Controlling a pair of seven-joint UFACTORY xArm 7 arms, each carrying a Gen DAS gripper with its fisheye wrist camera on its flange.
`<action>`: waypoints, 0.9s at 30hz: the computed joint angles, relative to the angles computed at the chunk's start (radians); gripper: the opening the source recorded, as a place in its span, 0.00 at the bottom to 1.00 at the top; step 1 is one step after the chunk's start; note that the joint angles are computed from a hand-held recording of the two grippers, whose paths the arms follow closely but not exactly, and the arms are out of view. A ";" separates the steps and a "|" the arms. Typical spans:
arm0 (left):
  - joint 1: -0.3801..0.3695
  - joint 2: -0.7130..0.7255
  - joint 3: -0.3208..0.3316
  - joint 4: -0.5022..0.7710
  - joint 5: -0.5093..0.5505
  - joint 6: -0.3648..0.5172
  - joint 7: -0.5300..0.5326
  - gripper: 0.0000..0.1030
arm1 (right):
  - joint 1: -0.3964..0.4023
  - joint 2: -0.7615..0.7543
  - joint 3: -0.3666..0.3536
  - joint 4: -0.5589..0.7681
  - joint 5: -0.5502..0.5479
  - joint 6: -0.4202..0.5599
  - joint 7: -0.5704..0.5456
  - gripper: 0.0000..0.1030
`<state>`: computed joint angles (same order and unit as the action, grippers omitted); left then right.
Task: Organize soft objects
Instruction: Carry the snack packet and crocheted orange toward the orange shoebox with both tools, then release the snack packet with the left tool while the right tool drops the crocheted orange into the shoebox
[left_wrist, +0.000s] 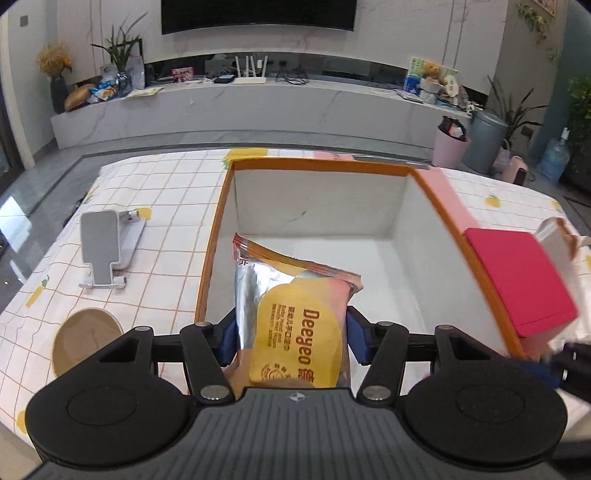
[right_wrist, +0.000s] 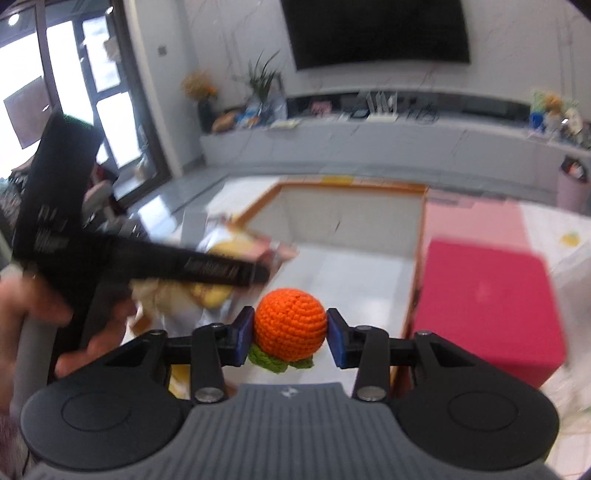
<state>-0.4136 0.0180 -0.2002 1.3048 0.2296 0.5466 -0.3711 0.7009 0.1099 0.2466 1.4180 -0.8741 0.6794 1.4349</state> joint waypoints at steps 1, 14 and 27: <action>-0.001 0.000 -0.001 -0.011 0.005 -0.012 0.002 0.63 | -0.002 0.005 -0.001 -0.011 0.002 -0.010 0.008 0.40; 0.002 -0.039 0.000 -0.055 0.078 -0.029 -0.074 0.69 | 0.032 0.043 -0.018 0.013 -0.020 0.042 0.044 0.40; 0.050 -0.111 -0.017 -0.034 0.073 -0.007 -0.108 0.82 | 0.010 -0.005 0.014 -0.027 0.078 0.030 -0.027 0.40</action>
<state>-0.3632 -0.0933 -0.2171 1.2709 0.3021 0.5396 -0.4787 0.7105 0.1047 0.2607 1.3908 -0.7962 0.7097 1.4075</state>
